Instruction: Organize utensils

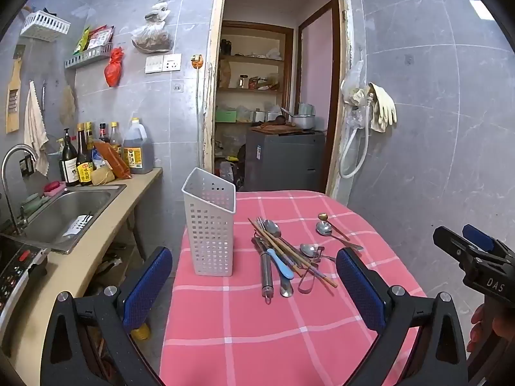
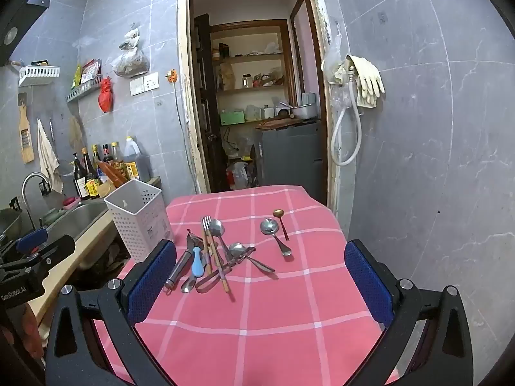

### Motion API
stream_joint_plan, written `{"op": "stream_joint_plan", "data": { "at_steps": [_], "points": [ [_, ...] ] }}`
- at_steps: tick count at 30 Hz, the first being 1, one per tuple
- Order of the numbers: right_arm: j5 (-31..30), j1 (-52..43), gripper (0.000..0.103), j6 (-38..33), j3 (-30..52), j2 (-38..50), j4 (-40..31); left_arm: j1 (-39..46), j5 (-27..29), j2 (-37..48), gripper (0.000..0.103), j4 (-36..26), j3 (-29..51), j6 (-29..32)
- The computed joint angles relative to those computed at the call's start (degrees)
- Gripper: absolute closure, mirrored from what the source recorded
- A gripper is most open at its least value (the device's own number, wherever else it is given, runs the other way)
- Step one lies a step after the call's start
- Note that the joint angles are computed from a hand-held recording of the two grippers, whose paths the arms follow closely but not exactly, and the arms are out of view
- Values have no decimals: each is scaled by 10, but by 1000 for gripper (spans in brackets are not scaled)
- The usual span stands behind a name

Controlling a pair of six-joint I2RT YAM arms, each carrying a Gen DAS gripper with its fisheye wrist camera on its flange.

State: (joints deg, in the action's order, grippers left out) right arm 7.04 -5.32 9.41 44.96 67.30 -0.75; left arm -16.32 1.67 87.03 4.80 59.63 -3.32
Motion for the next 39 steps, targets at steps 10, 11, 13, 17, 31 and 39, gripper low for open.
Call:
{"op": "stream_joint_plan", "data": {
  "at_steps": [10, 11, 13, 17, 31, 39],
  "points": [
    [4, 7, 1, 2, -7, -8, 6, 1, 1, 0, 0, -6, 2, 0],
    [5, 7, 1, 1, -7, -8, 5, 1, 2, 0, 0, -7, 3, 0],
    [4, 6, 1, 0, -7, -7, 6, 1, 3, -1, 0, -8, 3, 1],
    [1, 3, 1, -1, -8, -6, 9, 0, 0, 0, 0, -5, 2, -1],
    [2, 6, 1, 1, -14, -6, 11, 3, 3, -2, 0, -7, 1, 2],
    [10, 15, 1, 5, -15, -4, 13, 6, 6, -4, 0, -8, -1, 3]
  ]
}}
